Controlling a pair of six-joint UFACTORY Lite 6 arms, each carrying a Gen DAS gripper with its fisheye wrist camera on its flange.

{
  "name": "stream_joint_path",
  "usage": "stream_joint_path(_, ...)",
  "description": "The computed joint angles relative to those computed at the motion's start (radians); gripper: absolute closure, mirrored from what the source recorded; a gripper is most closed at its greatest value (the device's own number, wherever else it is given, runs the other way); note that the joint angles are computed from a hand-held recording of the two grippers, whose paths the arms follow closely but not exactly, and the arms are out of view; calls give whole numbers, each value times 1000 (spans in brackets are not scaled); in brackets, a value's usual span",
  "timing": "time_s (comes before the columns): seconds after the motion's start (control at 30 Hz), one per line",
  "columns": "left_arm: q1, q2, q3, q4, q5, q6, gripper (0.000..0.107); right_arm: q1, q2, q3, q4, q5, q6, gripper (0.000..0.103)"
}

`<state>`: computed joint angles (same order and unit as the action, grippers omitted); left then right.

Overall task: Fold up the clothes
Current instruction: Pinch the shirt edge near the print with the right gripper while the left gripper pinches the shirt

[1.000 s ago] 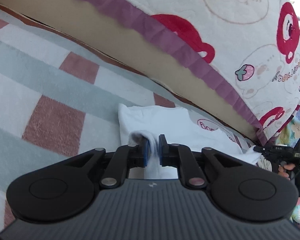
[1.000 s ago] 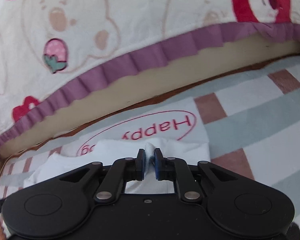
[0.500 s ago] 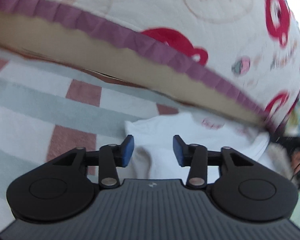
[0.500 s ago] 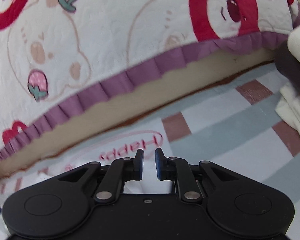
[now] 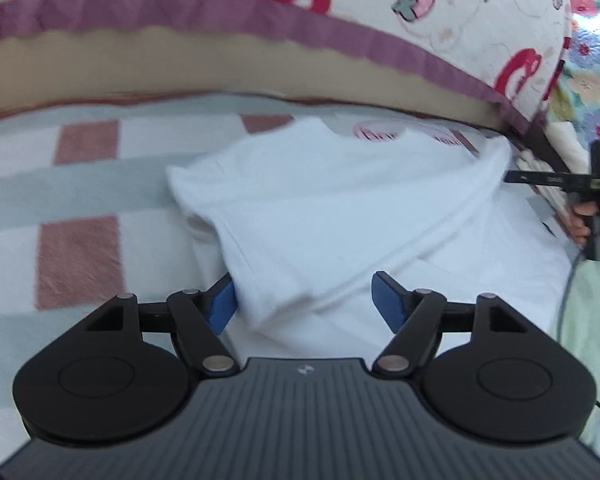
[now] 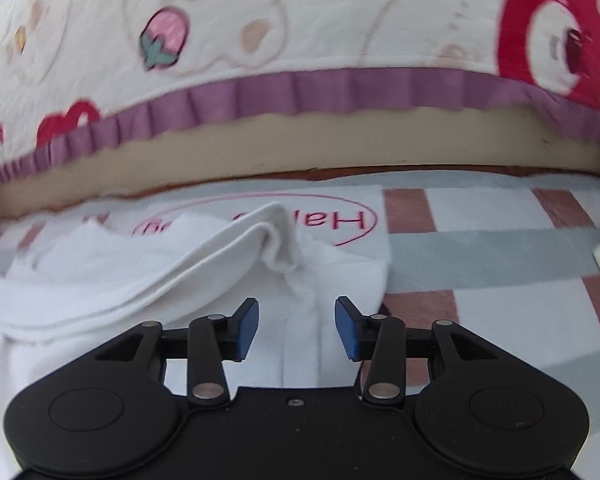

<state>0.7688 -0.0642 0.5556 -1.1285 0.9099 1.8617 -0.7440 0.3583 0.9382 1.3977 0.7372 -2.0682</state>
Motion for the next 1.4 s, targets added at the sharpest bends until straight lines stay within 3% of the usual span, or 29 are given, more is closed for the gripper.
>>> stream_joint_path(0.1,-2,62,15,-29,30,0,43,11,22,16,1,15,7,55)
stream_joint_path(0.13,-8,86,22,-48,34,10,52,17,30,21,5,17,9,53)
stream_joint_path(0.17,-19,103,26,-71,24,20,74,25,40,29,6,15,12,52)
stream_joint_path(0.2,-35,114,27,-98,1,31,83,37,53,42,0,7,15,52)
stream_joint_path(0.23,-48,128,32,-122,-14,41,85,51,69,58,-8,-6,20,52)
stream_joint_path(0.3,-65,150,46,-185,-23,57,99,85,111,99,-26,-39,38,52)
stream_joint_path(0.37,-84,163,59,-270,-33,79,101,110,149,135,-24,-53,49,46)
stream_joint_path(0.43,-108,166,70,-396,-54,116,101,123,164,161,-21,-40,61,49)
stream_joint_path(0.47,-118,174,82,-454,-68,121,101,129,172,173,-20,-34,67,75)
stream_joint_path(0.5,-126,183,94,-506,-83,121,101,130,177,185,-15,-21,79,92)
stream_joint_path(0.67,-127,286,144,-613,-100,126,101,67,177,202,54,48,179,97)
stream_joint_path(0.77,-111,341,168,-615,-78,124,96,51,177,208,68,-6,201,101)
stream_joint_path(0.9,-73,374,186,-574,-17,129,67,20,205,246,29,-23,258,101)
stream_joint_path(1.1,-17,391,226,-519,65,87,62,-22,273,326,-36,104,383,90)
stream_joint_path(1.27,-6,406,255,-480,47,66,61,23,274,349,-28,131,417,42)
stream_joint_path(1.4,-21,415,255,-467,-3,69,61,135,324,435,-51,9,472,40)
